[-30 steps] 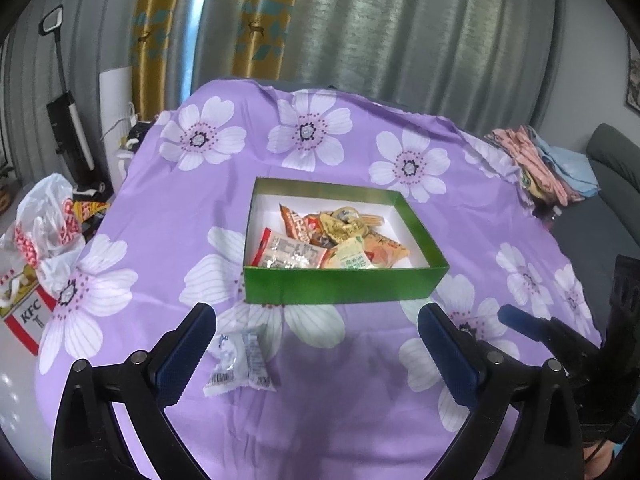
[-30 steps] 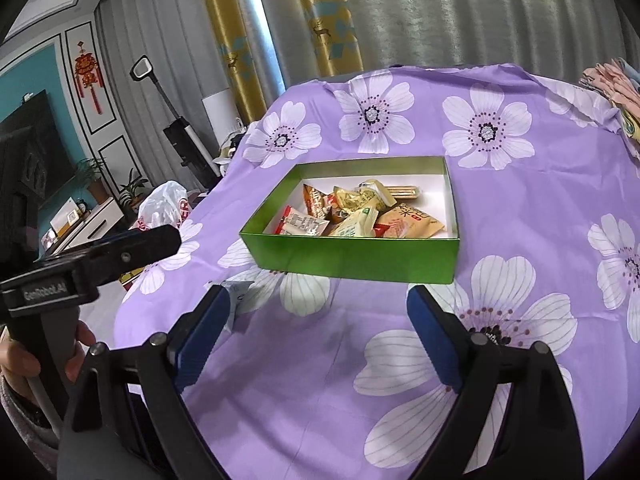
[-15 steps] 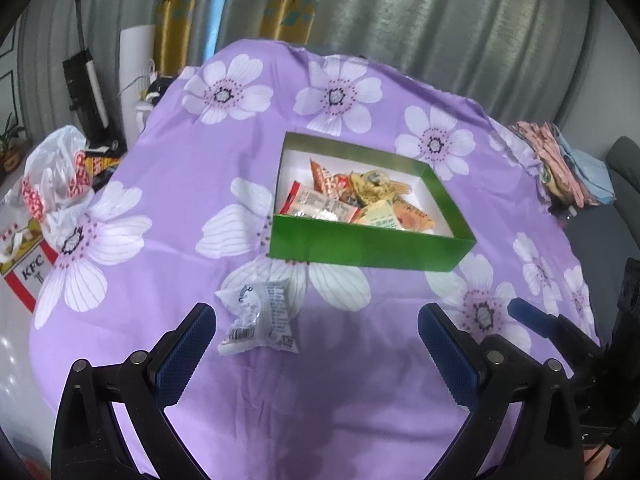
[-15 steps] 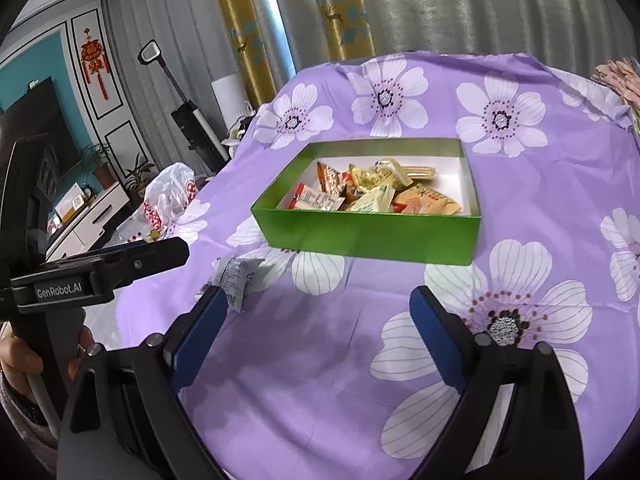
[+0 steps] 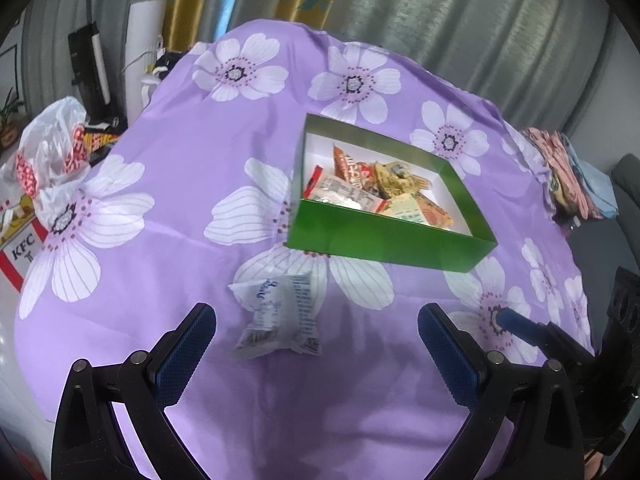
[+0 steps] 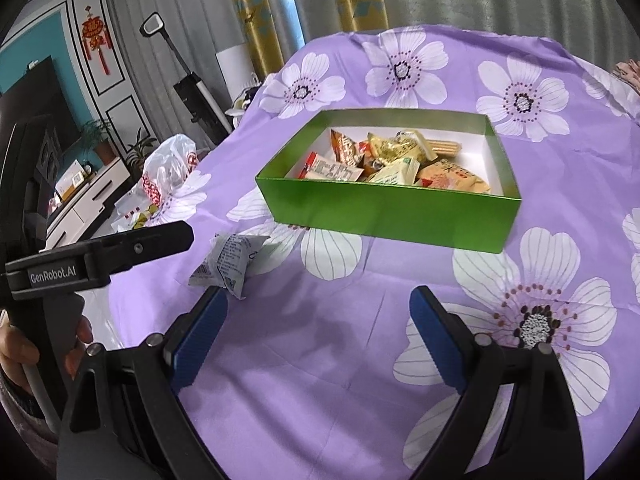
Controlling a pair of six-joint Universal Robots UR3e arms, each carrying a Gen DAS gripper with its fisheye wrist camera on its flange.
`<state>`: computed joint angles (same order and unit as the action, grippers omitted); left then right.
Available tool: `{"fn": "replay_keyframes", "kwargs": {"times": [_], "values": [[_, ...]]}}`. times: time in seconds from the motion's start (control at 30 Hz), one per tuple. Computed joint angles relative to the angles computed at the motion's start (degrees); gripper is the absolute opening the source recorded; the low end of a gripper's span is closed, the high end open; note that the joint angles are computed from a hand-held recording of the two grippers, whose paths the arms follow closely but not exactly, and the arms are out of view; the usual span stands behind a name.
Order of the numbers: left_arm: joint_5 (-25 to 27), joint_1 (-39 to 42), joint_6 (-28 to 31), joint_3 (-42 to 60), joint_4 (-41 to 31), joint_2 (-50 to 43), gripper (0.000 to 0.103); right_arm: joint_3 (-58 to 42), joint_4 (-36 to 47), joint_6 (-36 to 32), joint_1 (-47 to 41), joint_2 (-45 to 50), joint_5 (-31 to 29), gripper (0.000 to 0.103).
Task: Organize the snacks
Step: 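Move both grippers to the white snack bag with blue lettering, then close both grippers on the white snack bag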
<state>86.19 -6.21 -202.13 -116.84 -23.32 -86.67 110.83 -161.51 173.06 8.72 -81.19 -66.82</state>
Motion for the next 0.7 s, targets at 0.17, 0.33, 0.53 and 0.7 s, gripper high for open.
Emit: {"fn": "replay_keyframes", "kwargs": {"times": [0.17,0.33,0.53,0.7], "values": [[-2.8,4.4,0.6,-3.4,1.4,0.8,0.101,-3.6,1.4,-0.2,1.9,4.1,-0.7,0.093],[-6.5,7.8,1.7,-5.8,3.3,-0.2,0.101,-8.0,3.1,-0.5,3.8,9.2,-0.8,0.093],[-10.5,10.3,2.9,-7.9,6.2,-2.3,0.101,-13.4,5.2,-1.0,5.8,14.7,0.7,0.093],[-12.3,11.8,3.6,-8.8,7.1,-3.5,0.101,-17.2,6.7,-1.3,7.3,18.1,1.8,0.093]]}}
